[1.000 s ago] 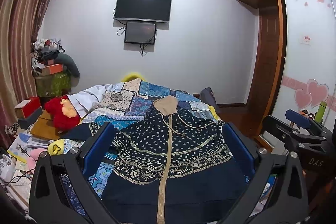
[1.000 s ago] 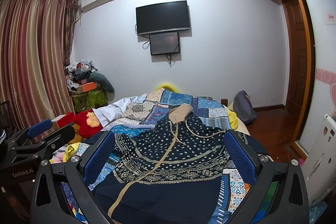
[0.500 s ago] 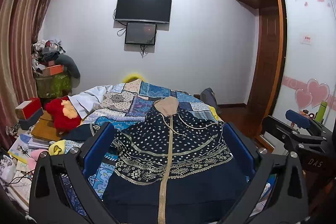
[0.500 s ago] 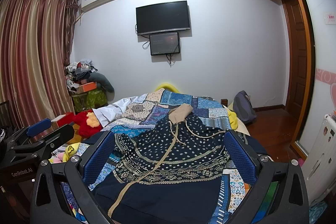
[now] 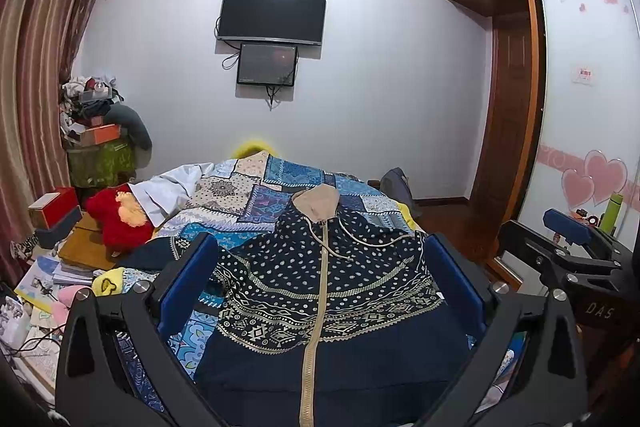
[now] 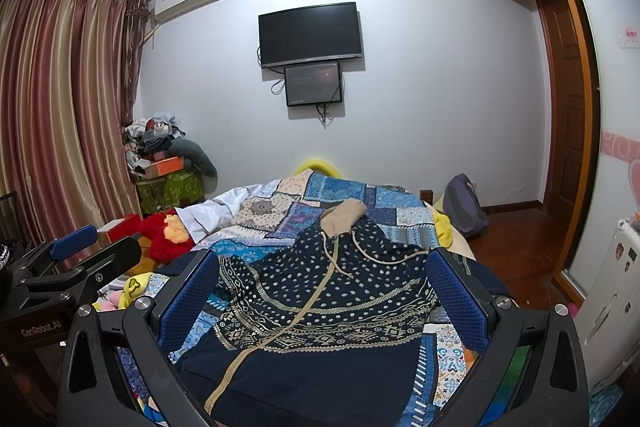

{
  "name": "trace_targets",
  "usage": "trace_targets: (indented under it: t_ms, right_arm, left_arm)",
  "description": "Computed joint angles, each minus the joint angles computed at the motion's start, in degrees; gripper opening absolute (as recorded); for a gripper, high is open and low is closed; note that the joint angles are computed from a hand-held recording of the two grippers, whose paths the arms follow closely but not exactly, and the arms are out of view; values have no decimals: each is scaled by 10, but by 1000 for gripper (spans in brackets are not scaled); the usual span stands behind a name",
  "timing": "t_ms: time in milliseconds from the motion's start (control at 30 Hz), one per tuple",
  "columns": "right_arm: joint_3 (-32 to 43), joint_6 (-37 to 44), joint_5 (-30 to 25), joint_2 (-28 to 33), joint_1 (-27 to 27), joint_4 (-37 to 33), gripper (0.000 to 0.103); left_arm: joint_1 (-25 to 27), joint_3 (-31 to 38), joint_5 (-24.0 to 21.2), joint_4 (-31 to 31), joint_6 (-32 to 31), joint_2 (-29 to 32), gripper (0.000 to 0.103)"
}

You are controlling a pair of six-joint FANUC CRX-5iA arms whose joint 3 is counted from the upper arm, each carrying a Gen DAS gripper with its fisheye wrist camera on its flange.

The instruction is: Fold large clothes

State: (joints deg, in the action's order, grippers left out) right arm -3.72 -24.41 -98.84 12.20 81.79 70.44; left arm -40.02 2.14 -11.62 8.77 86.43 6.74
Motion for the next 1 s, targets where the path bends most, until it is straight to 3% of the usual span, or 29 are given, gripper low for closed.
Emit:
trace_targets:
  t_ms: [567,833,1000]
  right_arm:
    - [-16,-8,7,-10,-5,-6,103]
    - [-19,6,30,-16,-27,-20,103]
    - [-29,22,67,-20,-61,-28,103]
  left_arm:
    - [1,1,1,0,-1,1,103]
    - [10,51,-32,-65,54,30,103]
    - [27,110,-75,-99,86,74,103]
